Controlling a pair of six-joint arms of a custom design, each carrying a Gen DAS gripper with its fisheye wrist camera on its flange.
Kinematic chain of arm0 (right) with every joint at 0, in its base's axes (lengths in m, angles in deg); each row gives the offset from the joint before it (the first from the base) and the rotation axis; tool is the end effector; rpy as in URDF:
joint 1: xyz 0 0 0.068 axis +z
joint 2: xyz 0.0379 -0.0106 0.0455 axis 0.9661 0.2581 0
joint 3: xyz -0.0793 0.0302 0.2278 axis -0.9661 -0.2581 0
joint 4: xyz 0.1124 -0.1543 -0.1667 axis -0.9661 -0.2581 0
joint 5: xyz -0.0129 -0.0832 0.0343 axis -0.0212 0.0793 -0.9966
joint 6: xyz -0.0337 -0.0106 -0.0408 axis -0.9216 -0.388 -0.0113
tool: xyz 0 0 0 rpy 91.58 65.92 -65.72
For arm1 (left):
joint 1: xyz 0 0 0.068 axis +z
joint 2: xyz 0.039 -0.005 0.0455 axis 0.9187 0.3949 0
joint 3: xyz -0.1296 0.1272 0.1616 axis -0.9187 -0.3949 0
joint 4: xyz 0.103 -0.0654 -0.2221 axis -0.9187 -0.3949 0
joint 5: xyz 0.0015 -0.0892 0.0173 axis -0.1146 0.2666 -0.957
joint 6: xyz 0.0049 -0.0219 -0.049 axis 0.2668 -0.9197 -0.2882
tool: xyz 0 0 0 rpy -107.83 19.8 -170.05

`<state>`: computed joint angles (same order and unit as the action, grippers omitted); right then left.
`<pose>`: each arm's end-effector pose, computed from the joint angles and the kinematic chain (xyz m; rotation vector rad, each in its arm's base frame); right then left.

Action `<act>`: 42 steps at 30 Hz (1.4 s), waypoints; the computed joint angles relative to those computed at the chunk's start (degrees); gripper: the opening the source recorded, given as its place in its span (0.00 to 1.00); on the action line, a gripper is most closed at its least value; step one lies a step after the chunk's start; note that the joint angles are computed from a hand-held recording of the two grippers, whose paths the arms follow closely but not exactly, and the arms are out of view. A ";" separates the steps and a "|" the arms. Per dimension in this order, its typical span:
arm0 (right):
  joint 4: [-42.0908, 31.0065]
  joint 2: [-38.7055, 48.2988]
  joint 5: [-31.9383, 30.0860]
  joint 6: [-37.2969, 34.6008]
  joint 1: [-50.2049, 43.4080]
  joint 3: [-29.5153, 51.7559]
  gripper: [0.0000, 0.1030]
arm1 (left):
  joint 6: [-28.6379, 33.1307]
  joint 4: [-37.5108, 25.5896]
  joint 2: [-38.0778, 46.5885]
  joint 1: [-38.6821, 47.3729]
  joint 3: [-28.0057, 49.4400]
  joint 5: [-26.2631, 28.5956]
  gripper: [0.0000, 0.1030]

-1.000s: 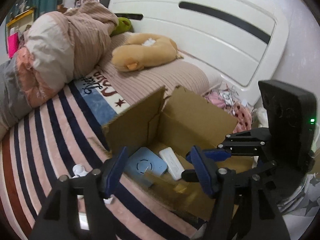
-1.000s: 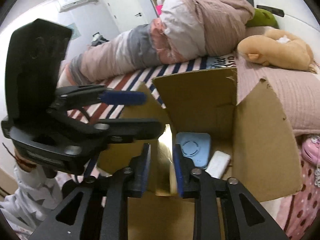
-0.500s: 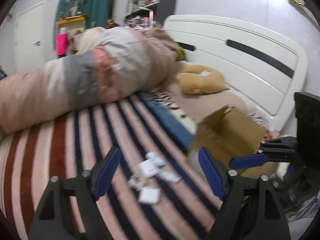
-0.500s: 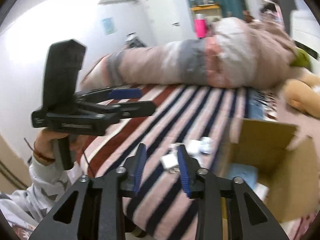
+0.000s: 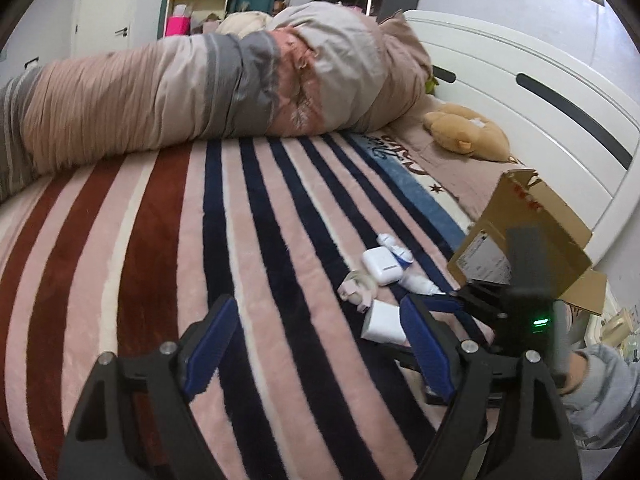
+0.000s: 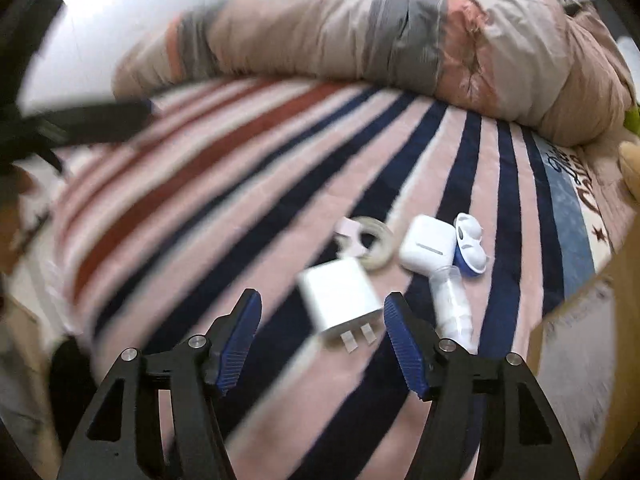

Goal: Organize rigid objects
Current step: 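Grasp the white charger plug with the right gripper and carry it into the box, then release the plug in the box with the right gripper while the left gripper grasps the tape roll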

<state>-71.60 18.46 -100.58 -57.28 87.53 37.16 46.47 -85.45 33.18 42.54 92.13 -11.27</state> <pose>0.3148 0.0812 0.1535 -0.9961 2.3216 0.3043 0.2653 -0.1161 0.2374 0.0308 2.3444 -0.3016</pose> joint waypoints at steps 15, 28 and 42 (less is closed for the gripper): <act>-40.07 -20.64 -26.15 -11.53 -28.21 20.93 0.40 | 3.19 5.05 20.52 -1.77 11.76 2.67 0.78; -30.96 -3.35 -3.07 -11.56 -34.15 27.17 0.41 | 6.38 1.82 42.03 -4.43 28.89 -0.46 0.39; -40.00 -15.25 -24.19 -11.49 -29.50 26.32 0.41 | 7.75 -2.39 21.97 -3.90 21.83 -4.90 0.38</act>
<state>-111.60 3.21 -124.77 -68.77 58.03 63.48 54.21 -87.84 55.14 38.64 113.97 -16.17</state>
